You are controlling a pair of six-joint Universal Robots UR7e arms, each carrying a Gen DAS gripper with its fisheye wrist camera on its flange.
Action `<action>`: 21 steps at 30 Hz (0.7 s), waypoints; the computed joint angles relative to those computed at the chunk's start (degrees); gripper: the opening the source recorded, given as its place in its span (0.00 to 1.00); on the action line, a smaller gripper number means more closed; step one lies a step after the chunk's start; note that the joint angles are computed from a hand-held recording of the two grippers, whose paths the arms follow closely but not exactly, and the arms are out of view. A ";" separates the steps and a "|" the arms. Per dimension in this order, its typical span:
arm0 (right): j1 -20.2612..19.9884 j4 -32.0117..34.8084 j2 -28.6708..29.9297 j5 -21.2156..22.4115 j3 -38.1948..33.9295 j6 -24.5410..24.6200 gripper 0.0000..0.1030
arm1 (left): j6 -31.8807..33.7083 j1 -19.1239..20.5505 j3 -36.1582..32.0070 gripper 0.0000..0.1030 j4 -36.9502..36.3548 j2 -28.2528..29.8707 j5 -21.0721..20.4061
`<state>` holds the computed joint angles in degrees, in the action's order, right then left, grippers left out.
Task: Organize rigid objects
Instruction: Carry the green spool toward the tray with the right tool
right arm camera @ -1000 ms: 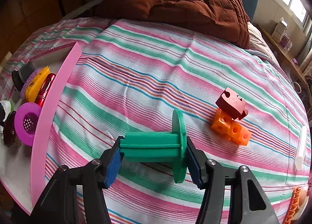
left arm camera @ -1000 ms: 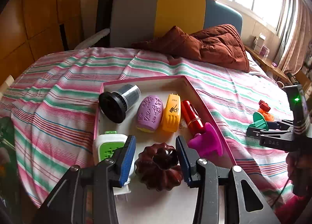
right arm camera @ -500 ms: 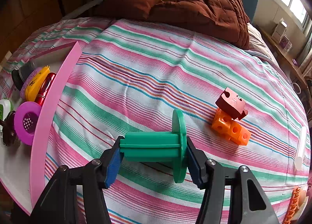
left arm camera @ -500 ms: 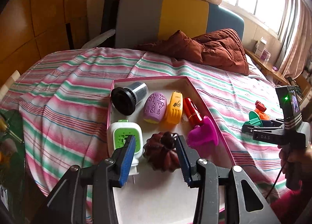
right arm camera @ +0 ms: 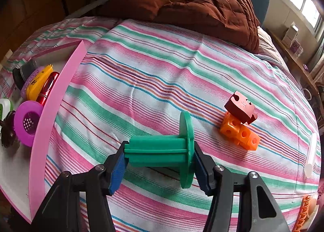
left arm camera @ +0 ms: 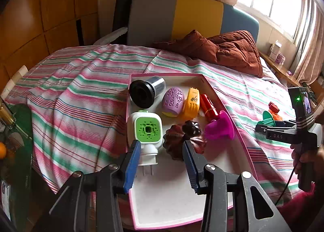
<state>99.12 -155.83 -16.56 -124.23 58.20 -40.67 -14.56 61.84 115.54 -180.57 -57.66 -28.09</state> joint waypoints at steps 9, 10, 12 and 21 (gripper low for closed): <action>0.46 0.25 -2.62 2.22 3.72 2.57 0.58 | -2.12 0.28 2.03 0.42 0.07 -2.09 0.54; 0.65 -0.32 -3.35 3.07 4.90 2.56 0.58 | -2.43 0.33 2.18 0.42 0.23 -2.26 0.55; 1.15 -1.41 -4.79 4.80 7.32 2.47 0.58 | -2.94 0.35 2.56 0.42 0.19 -2.52 0.64; 3.76 -2.11 -10.01 12.15 16.72 1.30 0.58 | -3.63 0.46 3.60 0.42 -0.30 -3.32 0.58</action>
